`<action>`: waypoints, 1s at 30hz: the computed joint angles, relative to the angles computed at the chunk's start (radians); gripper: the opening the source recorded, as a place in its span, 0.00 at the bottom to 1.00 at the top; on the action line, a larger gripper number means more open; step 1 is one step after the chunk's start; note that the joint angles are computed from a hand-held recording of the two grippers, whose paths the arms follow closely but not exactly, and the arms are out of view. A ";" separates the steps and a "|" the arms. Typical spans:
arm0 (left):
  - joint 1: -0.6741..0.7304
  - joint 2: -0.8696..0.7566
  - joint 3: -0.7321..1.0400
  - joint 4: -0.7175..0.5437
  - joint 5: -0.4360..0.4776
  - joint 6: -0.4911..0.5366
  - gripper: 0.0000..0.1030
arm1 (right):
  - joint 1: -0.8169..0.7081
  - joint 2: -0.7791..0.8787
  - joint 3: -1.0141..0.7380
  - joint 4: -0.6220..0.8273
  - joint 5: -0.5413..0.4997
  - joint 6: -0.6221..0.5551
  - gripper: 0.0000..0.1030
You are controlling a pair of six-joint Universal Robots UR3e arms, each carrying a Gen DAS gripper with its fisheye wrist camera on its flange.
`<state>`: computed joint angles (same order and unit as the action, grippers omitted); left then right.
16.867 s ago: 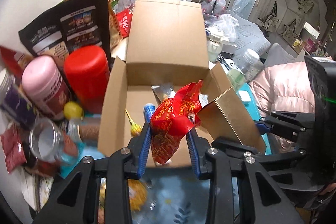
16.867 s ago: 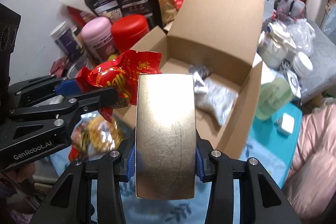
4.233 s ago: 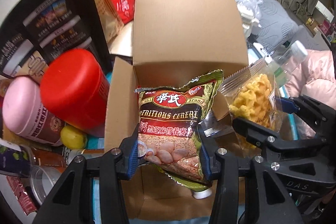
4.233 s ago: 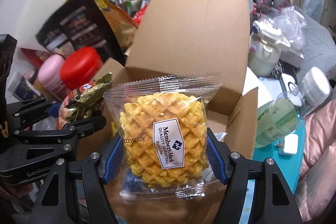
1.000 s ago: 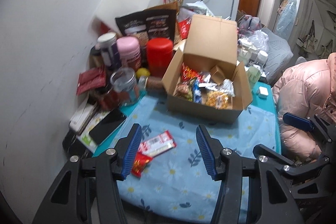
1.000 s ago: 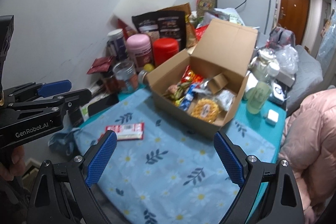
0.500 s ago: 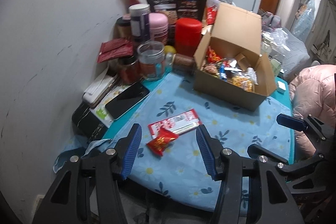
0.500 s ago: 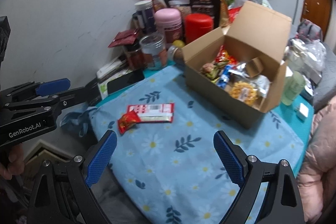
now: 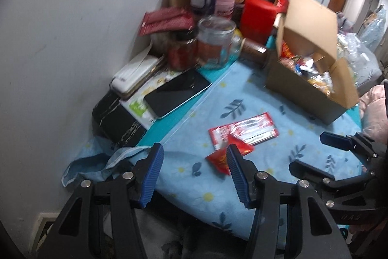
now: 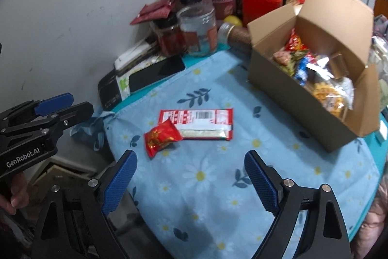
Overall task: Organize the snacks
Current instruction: 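Move both open tools back toward the wafer bar and red candy on the cloth, then grasp the red candy packet with the right tool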
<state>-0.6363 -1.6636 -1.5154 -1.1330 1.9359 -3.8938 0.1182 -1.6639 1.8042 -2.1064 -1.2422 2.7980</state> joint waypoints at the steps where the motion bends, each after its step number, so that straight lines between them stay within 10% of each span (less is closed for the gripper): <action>1: 0.010 0.006 -0.020 0.009 -0.010 0.003 0.52 | 0.016 0.028 -0.011 -0.008 -0.006 0.007 0.87; 30: 0.205 0.058 -0.282 0.142 -0.135 0.060 0.52 | 0.167 0.511 -0.283 -0.040 0.060 0.106 0.58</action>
